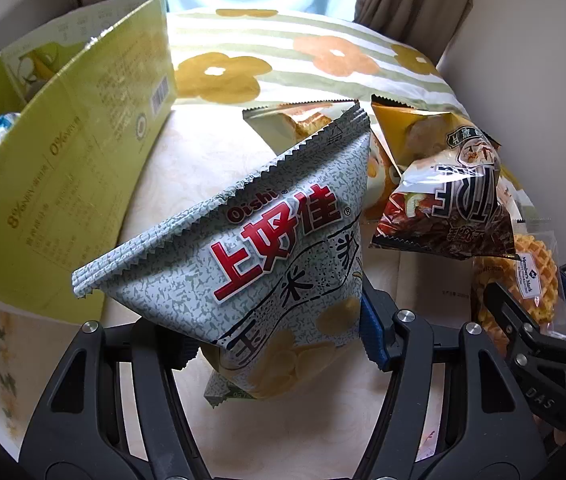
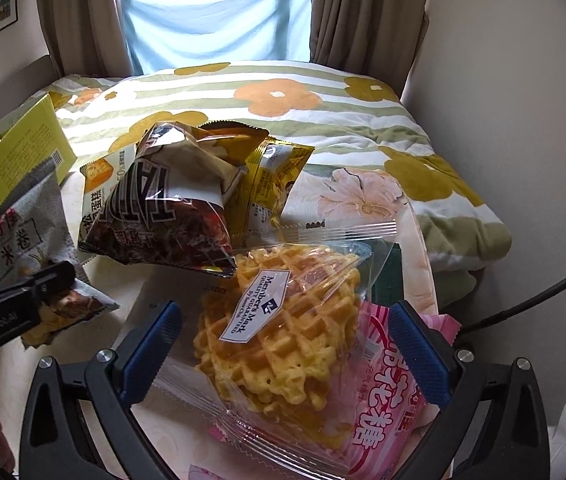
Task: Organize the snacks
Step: 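Lift the Oishi bag with the left tool while the right tool grasps a cheese-puff bag, then drop the Oishi bag into the box with the left tool while the right tool drops the puff bag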
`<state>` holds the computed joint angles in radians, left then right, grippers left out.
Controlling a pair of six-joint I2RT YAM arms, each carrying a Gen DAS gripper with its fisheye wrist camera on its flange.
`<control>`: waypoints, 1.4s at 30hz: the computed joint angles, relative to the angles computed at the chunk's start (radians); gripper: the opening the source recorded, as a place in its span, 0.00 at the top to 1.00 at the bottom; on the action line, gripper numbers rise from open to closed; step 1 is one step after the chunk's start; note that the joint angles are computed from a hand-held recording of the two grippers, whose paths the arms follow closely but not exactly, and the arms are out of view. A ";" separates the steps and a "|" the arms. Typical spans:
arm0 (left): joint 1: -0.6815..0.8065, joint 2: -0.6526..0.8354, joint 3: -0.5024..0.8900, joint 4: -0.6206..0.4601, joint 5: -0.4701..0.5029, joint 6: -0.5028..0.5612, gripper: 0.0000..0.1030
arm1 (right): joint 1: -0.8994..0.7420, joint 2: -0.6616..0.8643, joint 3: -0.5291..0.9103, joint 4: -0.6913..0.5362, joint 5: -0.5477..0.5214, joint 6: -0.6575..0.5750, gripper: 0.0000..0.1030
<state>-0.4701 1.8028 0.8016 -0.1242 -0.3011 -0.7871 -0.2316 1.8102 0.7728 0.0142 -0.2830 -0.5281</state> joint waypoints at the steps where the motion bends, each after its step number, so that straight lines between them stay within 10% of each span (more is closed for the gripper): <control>1: -0.009 -0.005 0.001 -0.005 -0.008 -0.006 0.41 | 0.008 -0.002 -0.007 0.012 0.009 -0.005 0.08; 3: -0.011 -0.017 -0.007 -0.006 -0.015 -0.005 0.41 | 0.022 -0.009 -0.028 0.043 0.030 -0.022 0.26; 18: -0.070 -0.138 -0.026 -0.099 -0.062 -0.045 0.41 | -0.078 -0.073 0.008 -0.085 -0.110 -0.013 0.66; 42: -0.179 -0.483 0.130 -0.499 -0.262 -0.096 0.41 | -0.201 -0.373 0.178 -0.537 -0.412 -0.109 0.70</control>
<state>-0.6489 1.3199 0.9316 -0.6232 -0.5636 -0.8828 -0.4323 1.4370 0.9507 -0.5230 -0.6953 -0.6370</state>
